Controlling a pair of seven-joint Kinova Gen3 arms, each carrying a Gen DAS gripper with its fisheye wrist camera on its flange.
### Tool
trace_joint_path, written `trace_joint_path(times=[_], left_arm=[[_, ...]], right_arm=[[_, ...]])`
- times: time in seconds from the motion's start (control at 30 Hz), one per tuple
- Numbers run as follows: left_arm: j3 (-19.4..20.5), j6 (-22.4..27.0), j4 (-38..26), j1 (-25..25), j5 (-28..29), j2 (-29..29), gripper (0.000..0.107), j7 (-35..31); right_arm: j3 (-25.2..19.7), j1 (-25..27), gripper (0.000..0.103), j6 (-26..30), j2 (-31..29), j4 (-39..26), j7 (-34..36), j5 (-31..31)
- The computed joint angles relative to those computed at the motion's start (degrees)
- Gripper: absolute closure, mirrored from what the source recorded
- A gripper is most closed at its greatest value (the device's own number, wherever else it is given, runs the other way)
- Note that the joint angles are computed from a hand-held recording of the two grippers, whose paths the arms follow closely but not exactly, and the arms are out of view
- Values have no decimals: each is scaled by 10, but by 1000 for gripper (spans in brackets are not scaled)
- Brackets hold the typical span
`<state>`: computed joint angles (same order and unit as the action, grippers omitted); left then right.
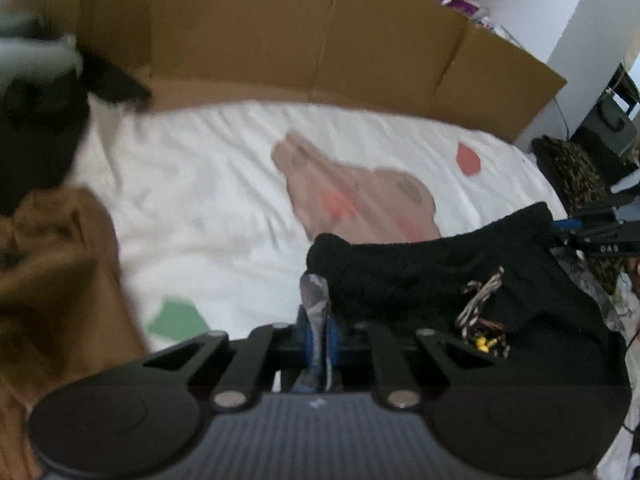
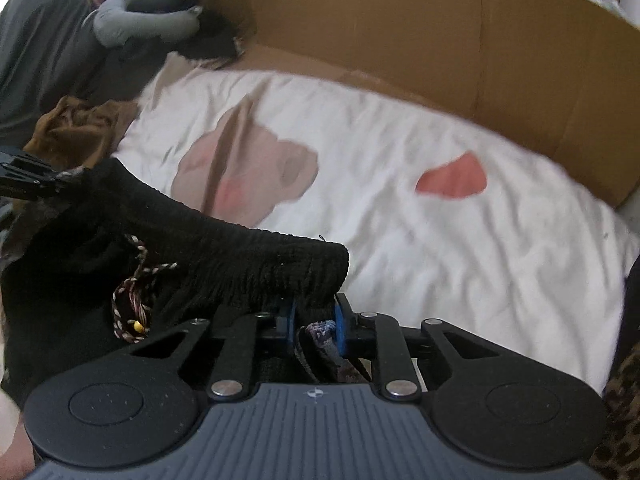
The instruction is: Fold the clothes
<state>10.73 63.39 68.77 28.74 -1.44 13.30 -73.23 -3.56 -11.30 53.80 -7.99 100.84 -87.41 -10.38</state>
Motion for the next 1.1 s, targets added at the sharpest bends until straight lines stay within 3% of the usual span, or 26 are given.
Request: trace_joint_path(times=[0.13,0.33,0.53,0.6,0.63,0.7,0.73,0.77,0.83,0.93,1.1], left_arm=[[-6,-5,-37,9,-29,16,99,-6],[-17,-10,-79,13,-53,47,99,-24],[-36,-14,-119,19,-71,91,99,-32],[-42,13,-145,20,-67,116,91,-20],[-45,25,-155,21,-68,128,82,-12],[-61,33,-152,39,-88,138,81,4],[-60,28,-143,37,-89,135,81,9],[-63,22,-132,35,-85,131,81,11],[-50,-14,-93,11,-59,107,76,24],[-56,-37,-64,13,-69,84,76,39],[-63,-36,-58,6,-87,79,78,86]], right_arm=[[-21,-2,86,-5,19,-36,-43,60],[-12,-8,86,2,59,-91,6,83],[-11,-10,86,-29,100,-120,-17,116],[-9,-9,85,-40,112,-121,-23,113],[-8,-8,83,-45,117,-119,-23,108],[-7,-6,75,-55,127,-114,-24,97],[-6,-4,65,-62,131,-111,-23,92],[-6,-2,55,-77,123,-99,-16,88],[-2,3,46,-100,107,-78,-23,84],[6,15,45,-110,92,-62,-41,72],[8,21,45,-122,86,-39,-92,120]])
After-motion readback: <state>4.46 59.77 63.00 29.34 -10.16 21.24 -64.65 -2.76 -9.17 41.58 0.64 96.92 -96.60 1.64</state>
